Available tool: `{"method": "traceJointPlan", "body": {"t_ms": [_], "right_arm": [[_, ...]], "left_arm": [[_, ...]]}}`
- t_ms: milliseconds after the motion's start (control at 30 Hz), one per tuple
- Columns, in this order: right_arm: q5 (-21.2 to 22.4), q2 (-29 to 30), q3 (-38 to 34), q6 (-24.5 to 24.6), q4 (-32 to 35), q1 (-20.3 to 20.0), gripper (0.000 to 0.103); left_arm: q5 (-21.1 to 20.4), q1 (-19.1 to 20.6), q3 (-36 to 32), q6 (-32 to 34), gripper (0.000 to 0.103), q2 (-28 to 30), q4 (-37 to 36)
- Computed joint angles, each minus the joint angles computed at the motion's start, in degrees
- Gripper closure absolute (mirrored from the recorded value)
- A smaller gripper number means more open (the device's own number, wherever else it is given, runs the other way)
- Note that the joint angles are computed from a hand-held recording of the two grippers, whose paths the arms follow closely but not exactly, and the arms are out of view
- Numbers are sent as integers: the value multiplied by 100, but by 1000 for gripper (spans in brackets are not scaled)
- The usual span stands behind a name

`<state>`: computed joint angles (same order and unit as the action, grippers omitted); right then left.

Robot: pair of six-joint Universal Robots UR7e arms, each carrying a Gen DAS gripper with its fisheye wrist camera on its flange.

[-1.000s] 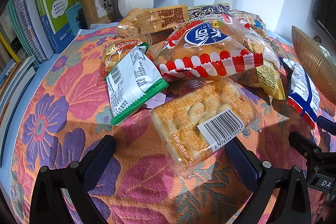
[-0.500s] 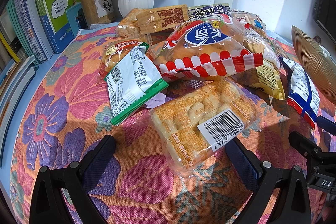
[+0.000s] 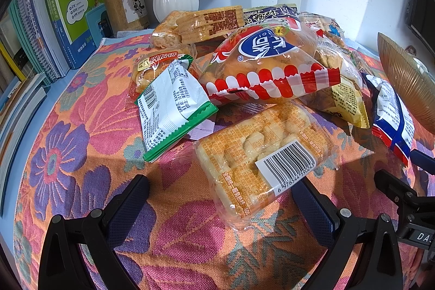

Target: Organize snacks

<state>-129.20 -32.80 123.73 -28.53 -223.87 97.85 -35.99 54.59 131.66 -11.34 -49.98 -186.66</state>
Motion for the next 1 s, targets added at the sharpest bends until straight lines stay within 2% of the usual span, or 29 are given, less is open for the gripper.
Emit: {"method": "traceJointPlan", "body": {"t_ms": [133, 233, 333, 400, 433, 500, 567, 700, 733, 800, 867, 900, 1000], "right_arm": [[67, -127, 109, 14, 179, -17, 0], [542, -538, 506, -118, 552, -151, 0], [1949, -1257, 1092, 128, 836, -667, 0], [3014, -1777, 1271, 725, 1289, -1112, 0], [3288, -1891, 1251, 1031, 1393, -1238, 0], [3243, -1895, 1094, 1306, 1486, -1213, 0], [3264, -1822, 903, 1385, 1562, -1172, 0], [3292, -1574, 505, 1846, 1633, -1157, 0], [3227, -1483, 475, 1814, 1419, -1141, 0], [2992, -1179, 315, 1638, 976, -1022, 0], [2819, -803, 161, 1180, 392, -972, 0], [2496, -716, 74, 1109, 378, -829, 0], [2136, -640, 4, 920, 378, -727, 0]], "left_arm": [[-116, -39, 145, -157, 0, -228, 317], [-487, -76, 405, -161, 0, -576, 442], [-1061, 9, 547, -143, 0, -953, 354], [-1251, 58, 483, -143, 0, -1034, 254], [-1239, 44, 420, -123, 0, -999, 258], [-1114, -32, 283, -115, 0, -867, 328], [-1055, -27, 62, -203, 0, -649, 365], [-1317, 203, -291, -533, 0, -324, 303], [-1248, 219, -307, -551, 0, -218, 150], [-690, 80, -284, -393, 0, 155, -501], [-272, -44, -369, -381, 0, 336, -323], [-151, -77, -404, -417, 0, 371, -182], [-108, -80, -411, -454, 0, 383, -146]]}}
